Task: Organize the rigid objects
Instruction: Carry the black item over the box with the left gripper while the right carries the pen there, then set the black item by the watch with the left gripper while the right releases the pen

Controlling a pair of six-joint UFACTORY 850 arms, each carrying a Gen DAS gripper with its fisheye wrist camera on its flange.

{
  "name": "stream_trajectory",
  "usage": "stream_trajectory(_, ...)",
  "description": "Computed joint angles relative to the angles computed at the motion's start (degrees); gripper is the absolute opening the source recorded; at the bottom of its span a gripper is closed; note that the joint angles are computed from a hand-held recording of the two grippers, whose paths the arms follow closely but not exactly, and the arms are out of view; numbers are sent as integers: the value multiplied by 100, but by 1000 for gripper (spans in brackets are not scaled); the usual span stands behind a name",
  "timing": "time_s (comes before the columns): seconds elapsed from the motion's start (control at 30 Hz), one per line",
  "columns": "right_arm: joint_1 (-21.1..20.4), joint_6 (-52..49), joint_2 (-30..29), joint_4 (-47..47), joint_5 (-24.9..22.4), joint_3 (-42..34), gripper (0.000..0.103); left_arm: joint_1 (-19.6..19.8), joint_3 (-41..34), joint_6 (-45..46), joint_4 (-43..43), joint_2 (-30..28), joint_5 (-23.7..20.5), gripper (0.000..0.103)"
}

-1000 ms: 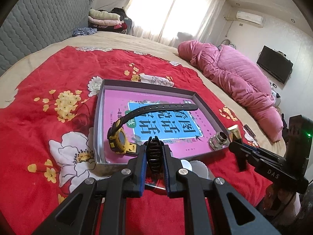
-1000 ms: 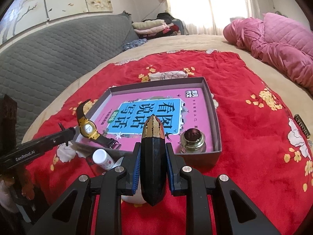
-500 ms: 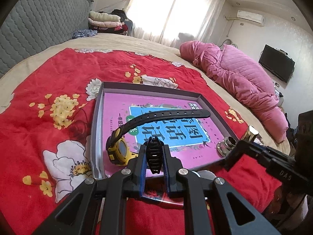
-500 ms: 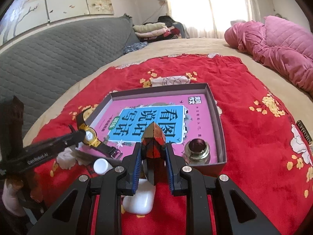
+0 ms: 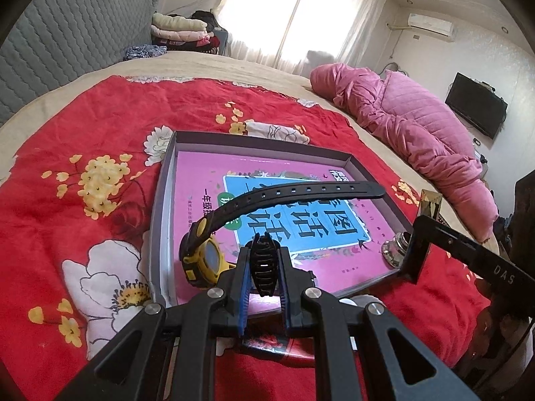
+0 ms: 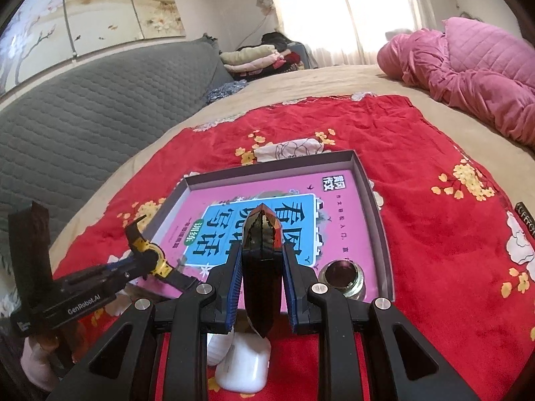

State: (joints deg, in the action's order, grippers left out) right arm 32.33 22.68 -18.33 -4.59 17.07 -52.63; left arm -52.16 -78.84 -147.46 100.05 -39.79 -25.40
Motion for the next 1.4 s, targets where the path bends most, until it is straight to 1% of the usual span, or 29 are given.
stream_trajectory(0.07, -8, -1, -11, 7, 21, -9, 23, 9, -22, 33, -14, -27, 10, 15)
stream_trajectory(0.2, 15, -376, -4, 387, 57, -4, 23, 10, -56, 173, -104, -74, 12, 15)
stream_trajectory(0.3, 17, -445, 4, 454, 82, 2, 23, 18, -78, 232, -153, -105, 38, 15)
stream_trajectory(0.37, 10, -274, 32, 270, 164, 31, 23, 17, -94, 284, -202, -123, 35, 15)
stream_trajectory(0.43, 46, -572, 25, 495, 122, -1, 23, 27, -107, 290, -222, -138, 55, 15)
stream_trajectory(0.53, 57, -461, 11, 387, 138, -17, 23, 31, -124, 375, -314, -159, 75, 15)
stream_trajectory(0.6, 71, -553, -5, 475, 115, -29, 23, 31, -132, 424, -363, -170, 82, 15)
stream_trajectory(0.77, 35, -233, -77, 201, 33, -73, 23, 27, -141, 484, -417, -182, 100, 15)
stream_trajectory(0.87, -2, 241, -70, -231, 19, -60, 23, 26, -146, 504, -435, -184, 102, 15)
stream_trajectory(0.93, -9, 380, -86, -368, -15, -68, 23, 23, -146, 484, -424, -185, 100, 15)
stream_trajectory(1.07, -28, 857, -213, -841, -198, -177, 23, 25, -146, 498, -430, -185, 103, 15)
stream_trajectory(1.13, -26, 934, -275, -926, -269, -222, 23, 22, -150, 519, -453, -188, 92, 15)
stream_trajectory(1.4, -50, 962, -514, -868, -251, -449, 24, 29, -168, 547, -472, -201, 106, 15)
